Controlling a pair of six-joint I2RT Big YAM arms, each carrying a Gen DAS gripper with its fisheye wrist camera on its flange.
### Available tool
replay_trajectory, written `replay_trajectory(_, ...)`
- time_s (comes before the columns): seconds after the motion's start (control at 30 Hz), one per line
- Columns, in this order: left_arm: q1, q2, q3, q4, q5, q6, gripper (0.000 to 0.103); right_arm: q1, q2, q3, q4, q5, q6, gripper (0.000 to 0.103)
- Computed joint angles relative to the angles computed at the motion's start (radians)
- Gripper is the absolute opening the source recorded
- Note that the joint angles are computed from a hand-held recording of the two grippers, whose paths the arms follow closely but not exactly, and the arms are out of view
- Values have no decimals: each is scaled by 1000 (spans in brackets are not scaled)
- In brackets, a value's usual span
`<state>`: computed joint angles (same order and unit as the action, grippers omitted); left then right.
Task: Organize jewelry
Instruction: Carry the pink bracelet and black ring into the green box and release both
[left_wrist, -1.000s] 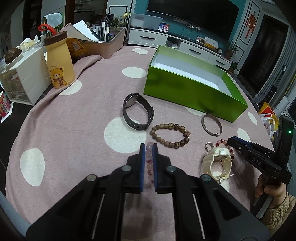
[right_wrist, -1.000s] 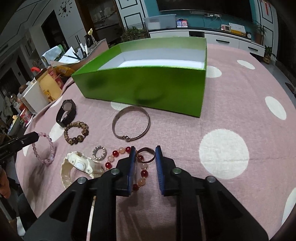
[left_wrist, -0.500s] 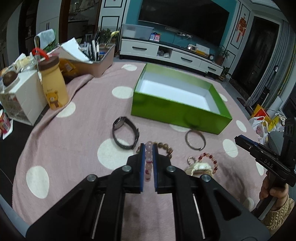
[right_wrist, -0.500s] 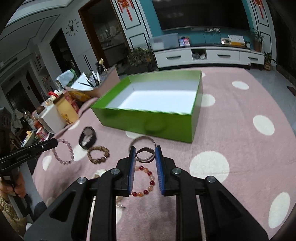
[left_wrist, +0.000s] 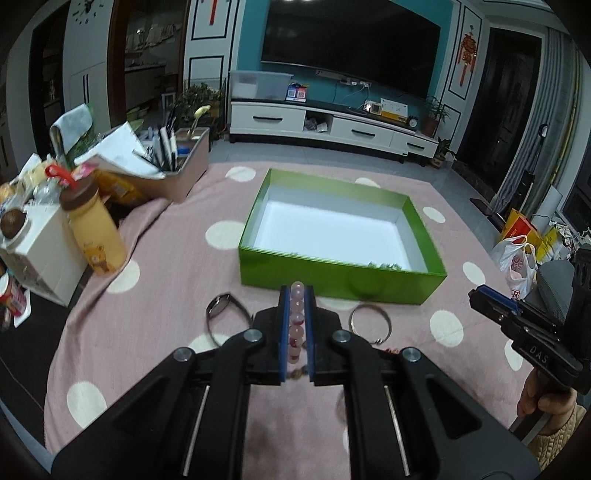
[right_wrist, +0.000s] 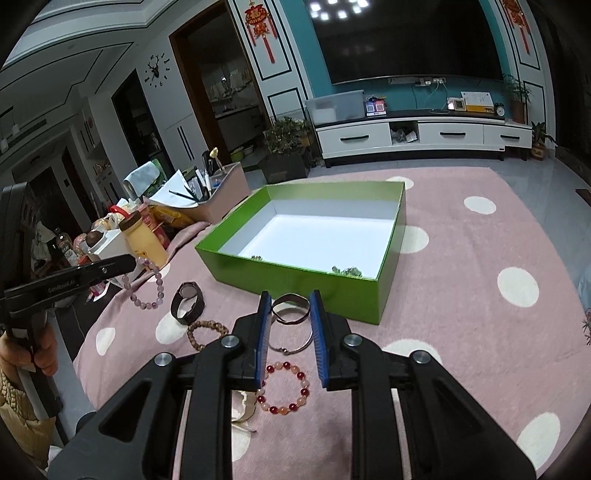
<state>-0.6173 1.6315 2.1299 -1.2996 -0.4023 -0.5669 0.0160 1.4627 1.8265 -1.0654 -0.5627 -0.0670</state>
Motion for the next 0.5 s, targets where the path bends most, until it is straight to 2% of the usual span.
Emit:
replay_trajectory(0.27, 14, 113, 184, -42, 8, 60, 7, -3, 33, 55, 8, 0, 4, 21)
replay_trajectory(0.5, 24, 245, 398, -113, 3, 117, 7, 2, 74, 104, 7, 9, 11, 21)
